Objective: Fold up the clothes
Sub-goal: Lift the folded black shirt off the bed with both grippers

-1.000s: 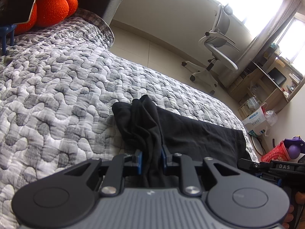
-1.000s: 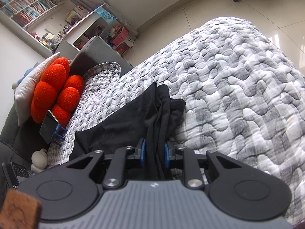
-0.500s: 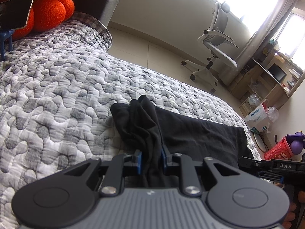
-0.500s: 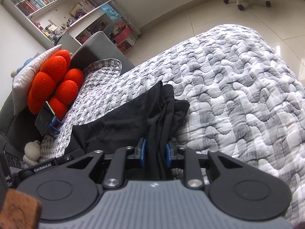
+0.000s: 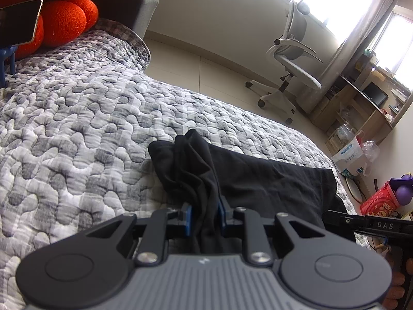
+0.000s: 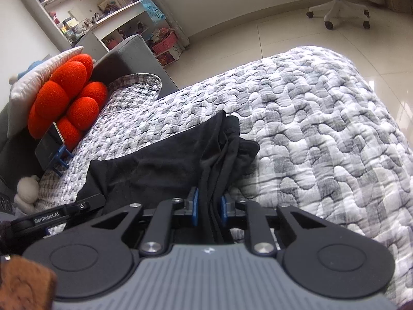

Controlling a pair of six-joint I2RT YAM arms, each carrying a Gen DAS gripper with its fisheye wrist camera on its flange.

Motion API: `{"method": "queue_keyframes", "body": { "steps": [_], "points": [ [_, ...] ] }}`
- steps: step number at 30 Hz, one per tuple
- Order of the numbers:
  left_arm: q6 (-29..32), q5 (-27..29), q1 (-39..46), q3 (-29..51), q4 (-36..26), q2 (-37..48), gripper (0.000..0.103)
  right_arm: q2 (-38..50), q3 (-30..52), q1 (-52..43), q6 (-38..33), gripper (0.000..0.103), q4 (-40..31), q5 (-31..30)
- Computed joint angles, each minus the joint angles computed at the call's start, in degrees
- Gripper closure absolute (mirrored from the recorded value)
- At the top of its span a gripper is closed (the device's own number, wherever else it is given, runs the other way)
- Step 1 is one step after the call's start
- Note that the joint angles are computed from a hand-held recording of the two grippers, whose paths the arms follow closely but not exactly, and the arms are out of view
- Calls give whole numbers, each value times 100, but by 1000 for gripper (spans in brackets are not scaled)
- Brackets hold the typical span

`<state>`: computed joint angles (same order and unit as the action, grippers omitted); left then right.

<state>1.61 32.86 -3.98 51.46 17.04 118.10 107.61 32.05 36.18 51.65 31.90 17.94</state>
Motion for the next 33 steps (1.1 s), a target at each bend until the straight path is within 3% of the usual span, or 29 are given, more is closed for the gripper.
{"method": "queue_keyframes", "body": {
  "steps": [5,8,22,33],
  "points": [
    [10,70,41,98,-229,-27,84,48,666,425,-356,88,-1107,766],
    [35,4,19,2,-164,-126,87,96,859,525,-456,89,-1351,1003],
    [-238,-599,-419,-626,220,-1027,92,228,1445,922,-617,90,-1912,1975],
    [-829,-1009,-1059,-1161,48,-1948,92,-296,1007,1207,-265,90,-1637,2419]
  ]
}}
